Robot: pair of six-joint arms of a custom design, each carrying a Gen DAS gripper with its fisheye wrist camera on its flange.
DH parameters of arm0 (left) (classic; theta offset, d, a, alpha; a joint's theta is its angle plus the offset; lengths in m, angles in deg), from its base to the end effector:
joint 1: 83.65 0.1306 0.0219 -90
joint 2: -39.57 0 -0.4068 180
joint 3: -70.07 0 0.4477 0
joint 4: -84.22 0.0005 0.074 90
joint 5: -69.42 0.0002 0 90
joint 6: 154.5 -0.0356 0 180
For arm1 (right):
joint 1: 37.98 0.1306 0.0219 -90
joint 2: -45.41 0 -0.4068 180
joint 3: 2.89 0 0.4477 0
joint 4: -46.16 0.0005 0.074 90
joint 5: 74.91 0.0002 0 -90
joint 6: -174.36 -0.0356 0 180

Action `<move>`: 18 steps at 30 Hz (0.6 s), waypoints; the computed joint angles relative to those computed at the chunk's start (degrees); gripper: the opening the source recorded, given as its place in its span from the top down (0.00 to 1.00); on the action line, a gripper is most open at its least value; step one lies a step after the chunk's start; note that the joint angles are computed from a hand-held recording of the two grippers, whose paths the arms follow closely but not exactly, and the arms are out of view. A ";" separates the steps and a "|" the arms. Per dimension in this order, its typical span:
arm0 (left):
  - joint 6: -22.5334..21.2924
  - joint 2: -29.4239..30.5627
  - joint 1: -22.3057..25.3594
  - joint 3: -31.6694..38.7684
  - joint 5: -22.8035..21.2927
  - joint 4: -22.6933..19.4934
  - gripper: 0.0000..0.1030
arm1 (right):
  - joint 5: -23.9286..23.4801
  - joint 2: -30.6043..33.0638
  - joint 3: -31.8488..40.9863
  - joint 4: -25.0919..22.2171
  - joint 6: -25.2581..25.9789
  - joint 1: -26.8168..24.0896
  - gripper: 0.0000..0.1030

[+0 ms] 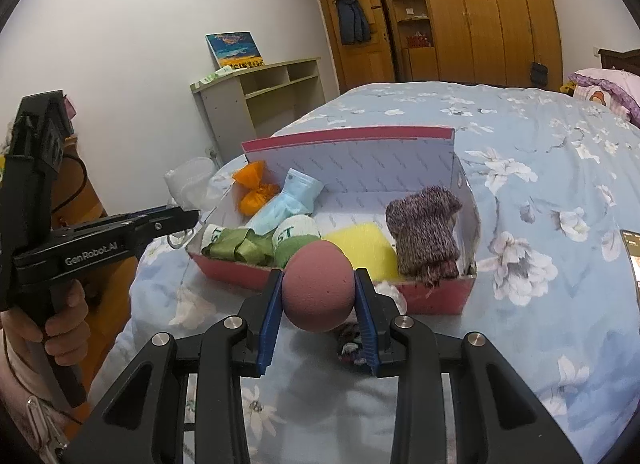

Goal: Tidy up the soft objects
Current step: 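Lift and carry the plastic bag and pink ball over the box with both grippers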

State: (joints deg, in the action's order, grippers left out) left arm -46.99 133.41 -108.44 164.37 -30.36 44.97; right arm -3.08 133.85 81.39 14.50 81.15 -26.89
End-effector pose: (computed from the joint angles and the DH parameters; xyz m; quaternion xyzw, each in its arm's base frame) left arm 0.5304 -0.2389 0.4716 0.0203 0.8990 -0.0837 0.4293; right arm 0.5324 0.1152 0.4415 -0.1321 0.8721 0.1955 0.4287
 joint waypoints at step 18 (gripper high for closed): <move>-0.05 7.01 2.53 5.39 -0.65 -0.59 0.84 | 1.88 8.34 9.27 -0.64 -0.91 1.43 0.66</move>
